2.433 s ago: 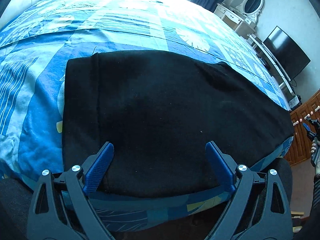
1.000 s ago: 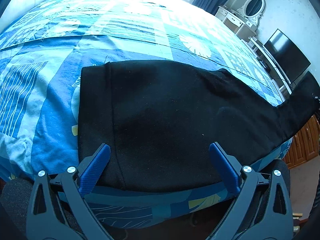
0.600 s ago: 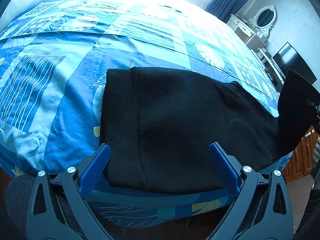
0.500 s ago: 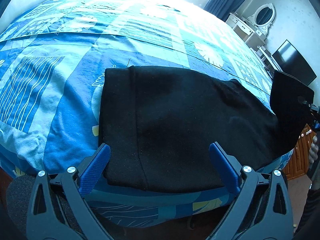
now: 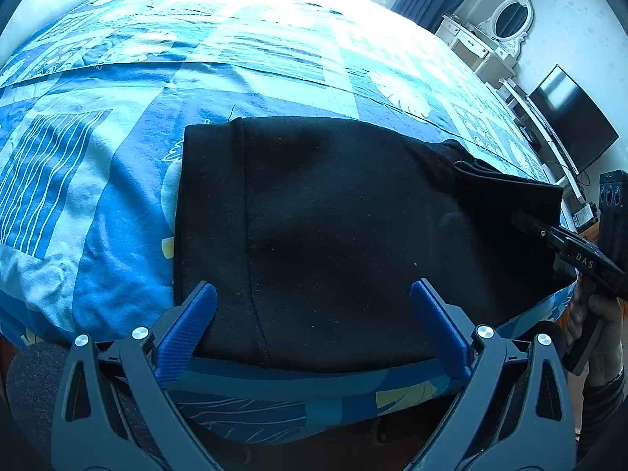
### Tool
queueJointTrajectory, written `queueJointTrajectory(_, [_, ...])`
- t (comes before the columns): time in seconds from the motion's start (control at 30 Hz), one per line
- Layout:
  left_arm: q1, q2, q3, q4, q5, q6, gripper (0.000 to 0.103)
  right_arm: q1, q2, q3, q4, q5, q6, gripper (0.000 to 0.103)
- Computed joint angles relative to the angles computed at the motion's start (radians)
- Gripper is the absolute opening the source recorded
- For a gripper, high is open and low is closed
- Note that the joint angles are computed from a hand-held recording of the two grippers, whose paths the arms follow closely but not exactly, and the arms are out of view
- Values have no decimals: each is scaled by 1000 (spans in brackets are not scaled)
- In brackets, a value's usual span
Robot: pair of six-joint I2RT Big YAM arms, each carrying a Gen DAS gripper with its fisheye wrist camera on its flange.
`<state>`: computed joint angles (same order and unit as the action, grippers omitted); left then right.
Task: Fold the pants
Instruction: 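Lay the pant leg over the folded stack with the right gripper while the left gripper holds the fold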
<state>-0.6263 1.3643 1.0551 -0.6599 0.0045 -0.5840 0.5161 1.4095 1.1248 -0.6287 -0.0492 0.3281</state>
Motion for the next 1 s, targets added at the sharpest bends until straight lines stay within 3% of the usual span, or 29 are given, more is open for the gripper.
queueJointTrajectory(0.33, [-3,5,-2,0,-3,3,99,22,31,-5,-4,-25,22,29])
queueJointTrajectory(0.73, [-4,7,-3,1,-5,10,99,32,36,-1,-1,-112,51,50])
queueJointTrajectory(1.0, [-6,7,-3,0,-6,9,99,48,44,5,-14,-120,42,60])
